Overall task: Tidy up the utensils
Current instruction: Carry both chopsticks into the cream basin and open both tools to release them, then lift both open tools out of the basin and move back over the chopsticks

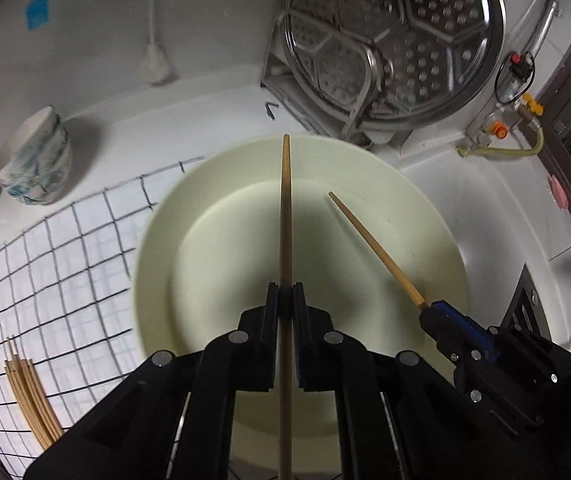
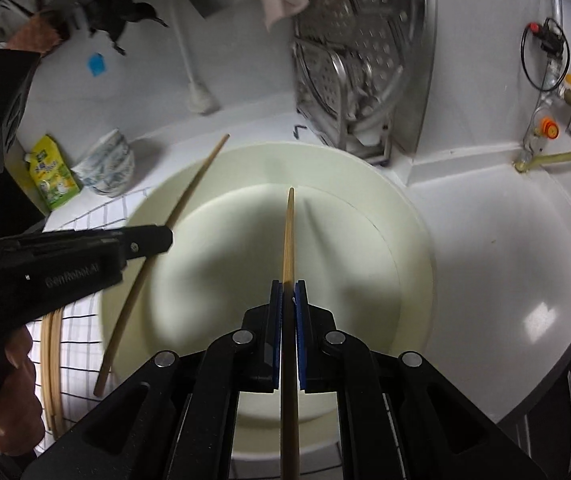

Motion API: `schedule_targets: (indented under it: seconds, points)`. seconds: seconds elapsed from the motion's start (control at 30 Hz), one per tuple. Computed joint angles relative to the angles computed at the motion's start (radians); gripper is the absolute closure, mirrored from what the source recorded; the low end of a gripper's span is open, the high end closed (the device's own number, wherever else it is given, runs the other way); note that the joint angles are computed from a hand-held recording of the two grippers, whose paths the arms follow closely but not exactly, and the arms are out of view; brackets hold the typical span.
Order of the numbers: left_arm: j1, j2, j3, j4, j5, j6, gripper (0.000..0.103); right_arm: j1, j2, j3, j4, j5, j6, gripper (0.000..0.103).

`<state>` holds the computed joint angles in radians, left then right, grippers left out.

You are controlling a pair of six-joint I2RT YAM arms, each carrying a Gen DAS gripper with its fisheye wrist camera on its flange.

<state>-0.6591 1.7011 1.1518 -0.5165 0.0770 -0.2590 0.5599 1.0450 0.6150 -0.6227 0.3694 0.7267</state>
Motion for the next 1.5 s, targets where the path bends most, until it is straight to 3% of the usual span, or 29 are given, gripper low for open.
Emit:
schedule_targets:
  seconds: [0.17, 0.4, 0.47, 0.5, 0.57, 0.6, 1.07, 1.5]
  points:
    - [-0.019, 0.094, 0.033, 0.003, -0.024, -0.011, 0.095, -0.141, 0.039, -0.055, 0.1, -0.117, -0.113, 0.097]
    - [-0.026, 0.153, 0.07, -0.01, -0.05, -0.014, 0.095, -0.219, 0.092, -0.075, 0.156, -0.196, -0.159, 0.097]
    - [-0.022, 0.138, 0.063, -0.014, -0.058, -0.019, 0.085, -0.224, 0.08, -0.077, 0.16, -0.202, -0.16, 0.089]
    - [-0.019, 0.129, 0.061, -0.015, -0.062, -0.019, 0.079, -0.218, 0.068, -0.076, 0.151, -0.191, -0.157, 0.08]
    - [-0.01, 0.097, 0.044, -0.009, -0.079, -0.019, 0.052, -0.204, 0.06, -0.066, 0.14, -0.164, -0.155, 0.078]
    - [-0.006, 0.077, 0.03, -0.001, -0.089, -0.02, 0.05, -0.202, 0.06, -0.062, 0.136, -0.162, -0.153, 0.078]
    - [0.095, -0.122, -0.089, -0.038, -0.094, 0.023, 0.044, -0.08, 0.074, 0.024, 0.056, -0.096, -0.046, 0.075]
    - [0.327, -0.419, -0.279, -0.129, -0.041, 0.164, 0.039, 0.235, 0.196, 0.204, -0.081, 0.071, 0.203, 0.066]
